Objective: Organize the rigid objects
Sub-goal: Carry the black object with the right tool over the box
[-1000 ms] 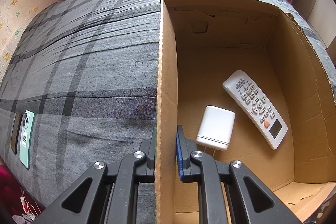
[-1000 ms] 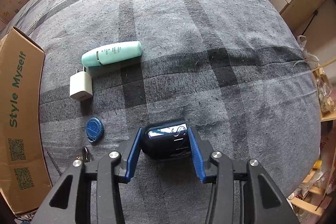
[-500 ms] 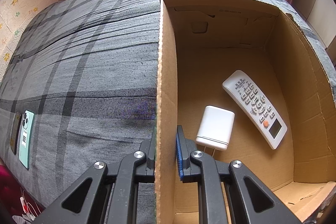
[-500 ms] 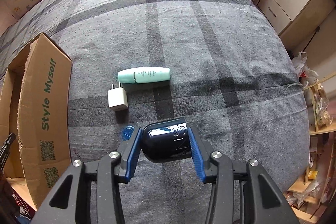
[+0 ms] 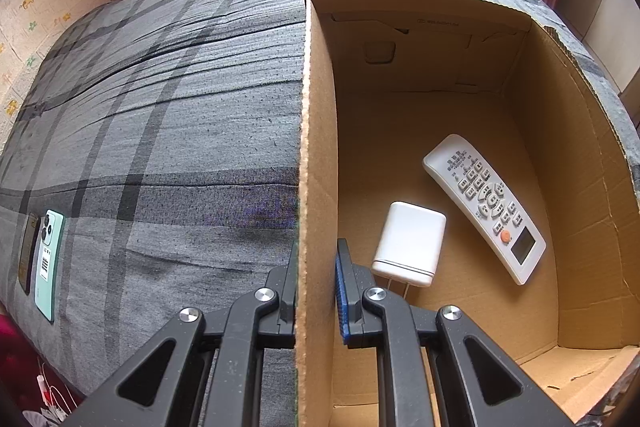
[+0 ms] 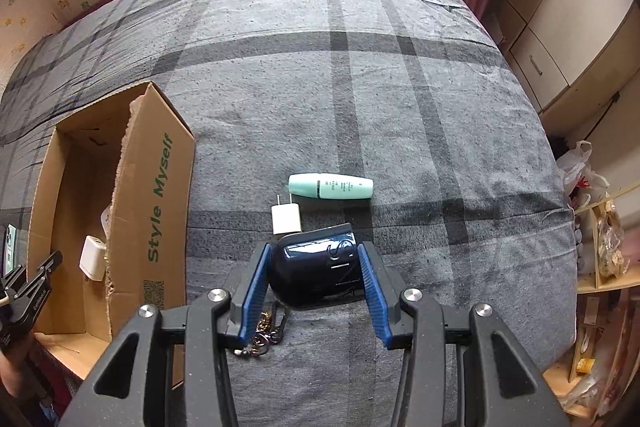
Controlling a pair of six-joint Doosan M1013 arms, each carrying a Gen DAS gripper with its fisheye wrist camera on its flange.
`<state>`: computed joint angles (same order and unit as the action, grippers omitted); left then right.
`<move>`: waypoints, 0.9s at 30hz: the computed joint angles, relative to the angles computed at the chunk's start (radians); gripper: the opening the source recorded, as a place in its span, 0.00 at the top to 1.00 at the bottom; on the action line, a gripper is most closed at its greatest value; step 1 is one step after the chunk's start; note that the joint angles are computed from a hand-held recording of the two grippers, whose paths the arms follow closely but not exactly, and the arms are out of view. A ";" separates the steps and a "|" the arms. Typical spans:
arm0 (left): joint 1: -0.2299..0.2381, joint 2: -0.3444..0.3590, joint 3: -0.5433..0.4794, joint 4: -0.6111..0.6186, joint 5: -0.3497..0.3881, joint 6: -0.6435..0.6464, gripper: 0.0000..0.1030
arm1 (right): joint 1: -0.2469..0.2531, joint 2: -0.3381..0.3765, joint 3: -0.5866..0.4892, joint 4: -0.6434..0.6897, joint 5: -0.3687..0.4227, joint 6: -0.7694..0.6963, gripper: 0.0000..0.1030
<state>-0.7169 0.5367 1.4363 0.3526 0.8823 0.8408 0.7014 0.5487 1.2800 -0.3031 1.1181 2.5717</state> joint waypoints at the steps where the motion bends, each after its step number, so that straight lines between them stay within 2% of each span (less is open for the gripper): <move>1: 0.000 0.000 0.000 0.000 0.000 0.000 0.85 | 0.003 0.004 -0.011 -0.002 0.002 -0.007 0.54; 17: -0.002 0.000 0.001 0.003 -0.001 0.001 0.85 | 0.040 0.090 -0.184 0.022 0.004 -0.139 0.54; 27: 0.000 -0.001 0.002 -0.004 -0.006 0.005 0.85 | 0.058 0.153 -0.292 0.034 0.036 -0.204 0.57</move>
<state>-0.7168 0.5356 1.4388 0.3490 0.8766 0.8459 0.7595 0.7016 0.9881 -0.2693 1.1539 2.3675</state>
